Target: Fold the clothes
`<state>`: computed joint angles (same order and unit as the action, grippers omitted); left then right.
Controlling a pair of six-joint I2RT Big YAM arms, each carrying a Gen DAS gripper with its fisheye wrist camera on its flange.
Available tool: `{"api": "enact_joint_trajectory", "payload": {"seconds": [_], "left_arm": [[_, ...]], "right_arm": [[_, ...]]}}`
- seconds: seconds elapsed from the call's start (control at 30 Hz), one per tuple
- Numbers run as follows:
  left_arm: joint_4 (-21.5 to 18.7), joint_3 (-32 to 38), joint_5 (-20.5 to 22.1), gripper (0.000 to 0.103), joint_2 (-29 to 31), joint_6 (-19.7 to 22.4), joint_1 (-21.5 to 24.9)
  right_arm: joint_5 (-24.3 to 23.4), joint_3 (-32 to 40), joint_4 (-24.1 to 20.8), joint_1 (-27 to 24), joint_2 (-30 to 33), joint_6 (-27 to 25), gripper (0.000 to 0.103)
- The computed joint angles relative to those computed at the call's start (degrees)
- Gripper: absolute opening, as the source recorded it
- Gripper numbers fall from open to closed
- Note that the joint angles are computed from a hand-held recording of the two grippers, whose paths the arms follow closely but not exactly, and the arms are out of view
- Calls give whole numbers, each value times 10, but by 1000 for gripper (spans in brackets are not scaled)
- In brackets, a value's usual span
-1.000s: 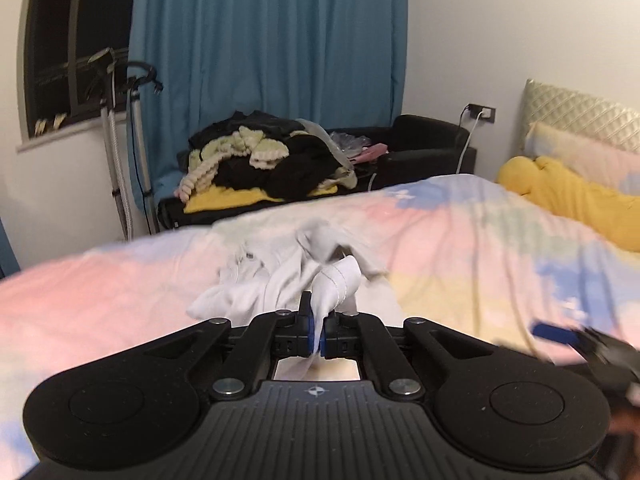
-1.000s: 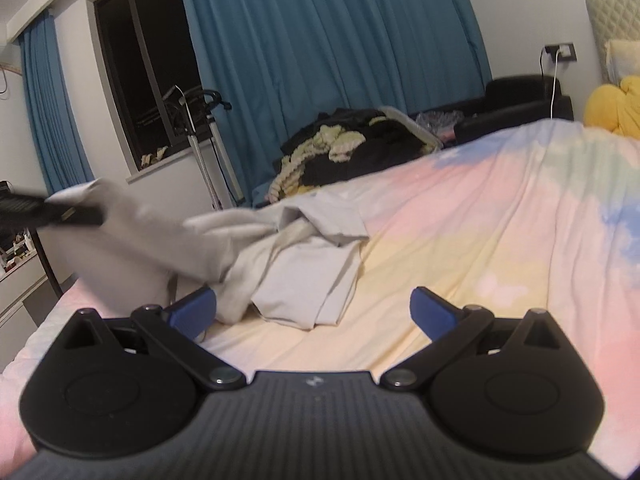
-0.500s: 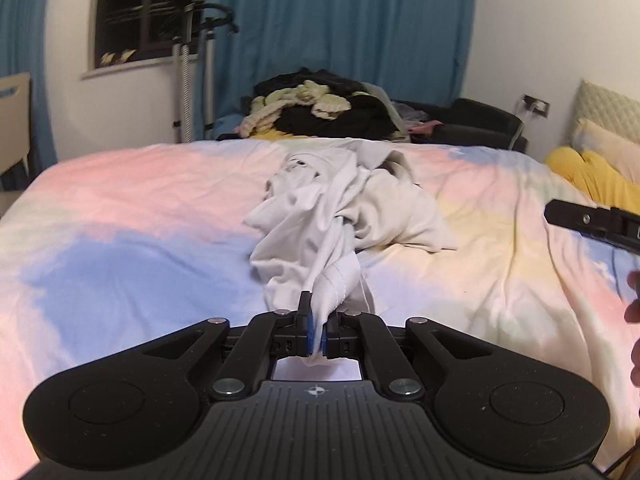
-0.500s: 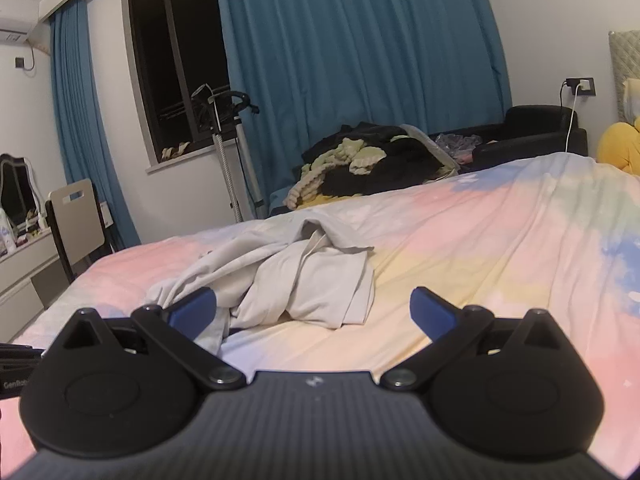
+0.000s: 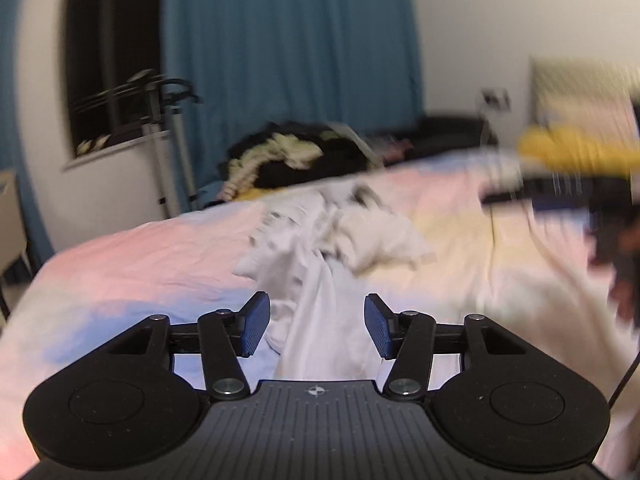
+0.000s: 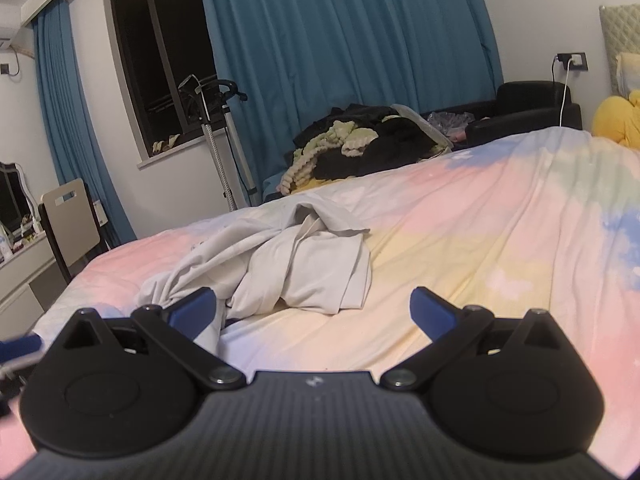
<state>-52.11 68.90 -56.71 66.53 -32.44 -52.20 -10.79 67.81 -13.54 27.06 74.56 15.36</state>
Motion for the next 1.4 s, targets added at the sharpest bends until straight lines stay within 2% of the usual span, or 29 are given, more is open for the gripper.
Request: {"api": "enact_joint_trajectory", "payload": {"seconds": [0.13, 0.23, 0.33, 0.37, 0.4, 0.43, 0.47, 0.6, 0.7, 0.77, 0.87, 0.9, 1.0, 1.03, 1.13, 1.23, 1.33, 1.4], "left_arm": [[7, 21, 68, 57, 43, 73, 33], [-5, 34, 96, 57, 74, 81, 61], [-63, 42, 137, 57, 103, 41, 95], [-62, 36, 153, 56, 103, 23, 106], [-40, 21, 168, 45, 91, 14, 113], [-29, 13, 178, 16, 81, 0, 117], [-29, 13, 188, 11, 74, -15, 117], [18, -2, 229, 6, 23, -37, 95], [29, -8, 273, 6, 0, -58, 71], [25, -11, 279, 6, -3, -77, 56], [24, -22, 255, 9, -14, -95, 52], [25, -26, 249, 19, -21, -107, 54], [45, -45, 237, 69, -55, -168, 70], [62, -56, 227, 72, -72, -181, 74], [119, -85, 216, 73, -112, -217, 99], [165, -97, 241, 73, -110, -247, 153], [169, -90, 280, 73, -77, -267, 203], [183, -94, 285, 71, -62, -279, 223]], "right_arm": [[-10, 3, -2, -2, 6, 10, 103], [-20, 8, -8, -2, 12, 18, 103], [-25, 14, -9, -2, 18, 18, 103], [-25, 15, -7, -1, 20, 16, 103], [-25, 16, -7, -1, 21, 14, 103], [-23, 16, -7, -1, 22, 12, 103], [-21, 17, -7, 0, 23, 10, 103], [-13, 20, -10, 4, 26, 2, 103], [-6, 19, -12, 7, 23, -4, 103], [-2, 19, -15, 8, 23, -4, 103], [-1, 20, -18, 8, 22, -2, 103], [-2, 20, -18, 7, 22, 0, 103], [-4, 20, -20, 6, 23, 5, 103], [-5, 20, -21, 6, 23, 6, 103], [-7, 20, -23, 4, 23, 11, 103], [-12, 20, -23, 3, 24, 16, 103], [-24, 21, -21, 4, 27, 24, 103], [-29, 22, -21, 4, 30, 26, 103]]}}
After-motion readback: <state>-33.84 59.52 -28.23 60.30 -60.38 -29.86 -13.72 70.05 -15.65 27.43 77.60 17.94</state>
